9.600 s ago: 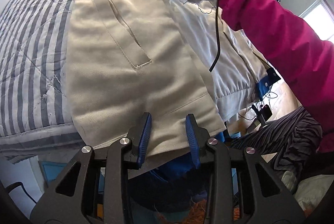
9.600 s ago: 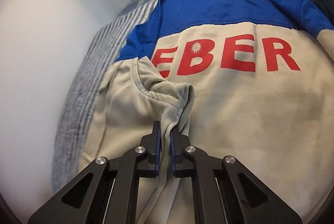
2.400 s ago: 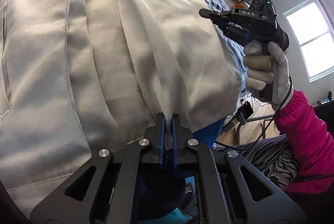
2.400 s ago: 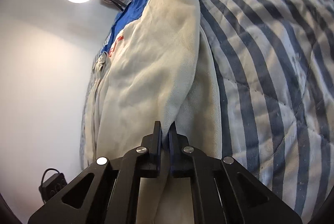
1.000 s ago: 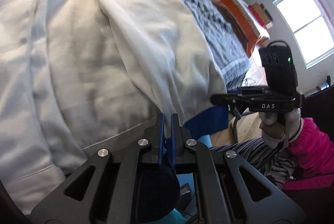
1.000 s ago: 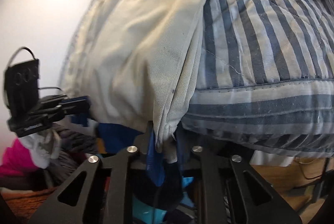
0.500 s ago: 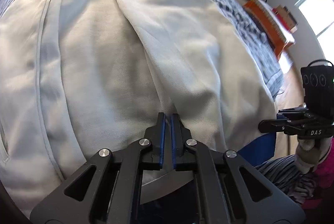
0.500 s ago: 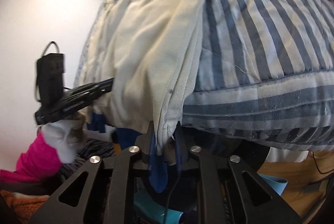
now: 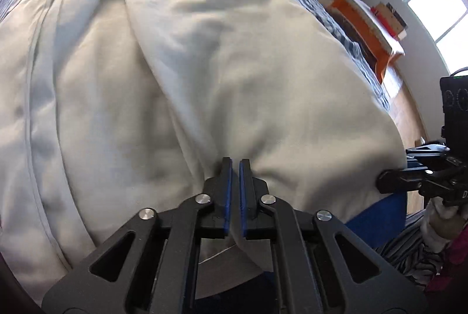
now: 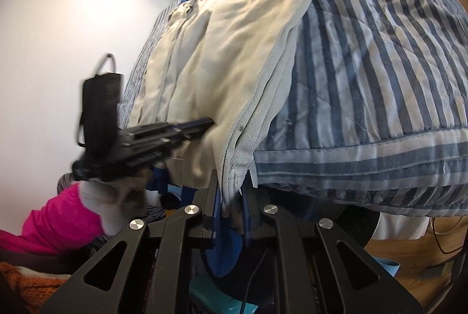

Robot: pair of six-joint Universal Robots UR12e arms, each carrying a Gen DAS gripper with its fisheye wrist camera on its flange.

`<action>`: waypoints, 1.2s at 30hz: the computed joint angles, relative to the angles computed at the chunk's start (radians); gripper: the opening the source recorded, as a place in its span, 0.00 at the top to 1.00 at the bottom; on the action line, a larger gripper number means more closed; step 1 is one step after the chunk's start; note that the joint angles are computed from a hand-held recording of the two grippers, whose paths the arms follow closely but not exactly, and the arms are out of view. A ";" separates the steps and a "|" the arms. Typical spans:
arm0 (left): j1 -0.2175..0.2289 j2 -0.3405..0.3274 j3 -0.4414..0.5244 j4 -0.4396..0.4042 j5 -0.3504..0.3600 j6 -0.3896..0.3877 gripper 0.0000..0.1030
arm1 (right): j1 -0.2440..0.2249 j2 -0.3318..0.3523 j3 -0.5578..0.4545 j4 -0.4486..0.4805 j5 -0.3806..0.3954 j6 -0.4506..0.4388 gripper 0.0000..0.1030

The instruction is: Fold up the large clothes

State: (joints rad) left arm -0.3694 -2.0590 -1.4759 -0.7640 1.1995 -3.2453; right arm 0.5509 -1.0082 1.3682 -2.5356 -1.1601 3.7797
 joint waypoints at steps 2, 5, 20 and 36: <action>0.014 0.021 -0.013 0.012 -0.029 -0.026 0.98 | 0.012 0.005 -0.033 0.052 -0.046 -0.043 0.90; 0.048 0.074 -0.063 0.087 -0.073 -0.078 0.98 | 0.023 0.018 -0.080 0.099 -0.082 -0.081 0.90; 0.223 0.257 -0.255 0.345 -0.041 -0.318 0.98 | 0.097 0.174 -0.447 0.397 -0.209 -0.354 0.90; 0.260 0.238 -0.311 0.327 -0.153 -0.407 0.91 | 0.176 0.551 -1.101 0.887 -0.181 -0.685 0.90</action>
